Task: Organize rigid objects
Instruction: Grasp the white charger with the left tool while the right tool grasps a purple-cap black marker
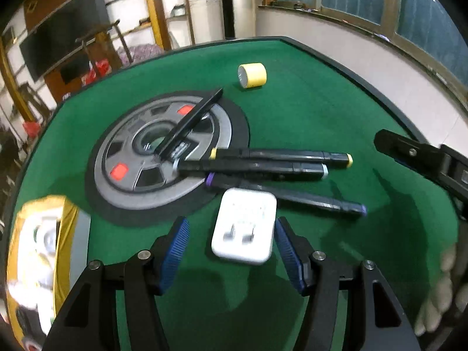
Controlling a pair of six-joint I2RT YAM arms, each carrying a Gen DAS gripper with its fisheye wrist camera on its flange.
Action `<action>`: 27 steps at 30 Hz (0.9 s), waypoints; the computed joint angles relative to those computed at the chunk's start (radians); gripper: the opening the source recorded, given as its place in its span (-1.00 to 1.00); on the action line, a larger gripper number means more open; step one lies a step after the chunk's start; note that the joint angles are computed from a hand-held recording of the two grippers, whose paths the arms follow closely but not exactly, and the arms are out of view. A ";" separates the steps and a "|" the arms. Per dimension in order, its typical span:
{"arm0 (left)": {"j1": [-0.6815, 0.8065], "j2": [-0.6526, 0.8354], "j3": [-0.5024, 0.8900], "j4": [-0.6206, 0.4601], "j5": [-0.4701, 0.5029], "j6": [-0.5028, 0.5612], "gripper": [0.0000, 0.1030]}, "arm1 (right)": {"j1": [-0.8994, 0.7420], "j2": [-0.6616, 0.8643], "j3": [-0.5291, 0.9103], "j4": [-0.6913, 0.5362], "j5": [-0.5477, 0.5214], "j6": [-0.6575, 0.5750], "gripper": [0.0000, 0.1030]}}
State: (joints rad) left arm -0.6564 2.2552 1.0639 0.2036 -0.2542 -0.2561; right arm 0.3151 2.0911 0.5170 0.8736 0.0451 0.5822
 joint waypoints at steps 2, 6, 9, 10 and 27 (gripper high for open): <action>-0.002 0.020 0.016 0.012 0.004 0.018 0.03 | 0.009 0.000 0.004 -0.008 0.006 -0.010 0.13; 0.022 -0.027 -0.058 0.062 0.103 -0.013 -0.17 | 0.025 0.008 0.025 -0.035 0.006 -0.032 0.13; 0.025 -0.097 -0.156 0.104 0.130 -0.040 -0.17 | 0.036 0.024 0.046 -0.054 -0.027 -0.056 0.13; 0.031 -0.131 -0.202 0.127 0.154 -0.052 -0.17 | 0.040 0.027 0.053 -0.062 -0.041 -0.066 0.13; 0.162 -0.709 -0.873 0.372 0.394 -0.106 -0.16 | 0.310 0.143 0.471 -0.654 0.153 -0.234 -0.64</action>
State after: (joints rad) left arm -0.4945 1.5465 0.1907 0.5752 0.1393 -0.3617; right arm 0.6248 2.2345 0.9881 0.2196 0.1984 0.3486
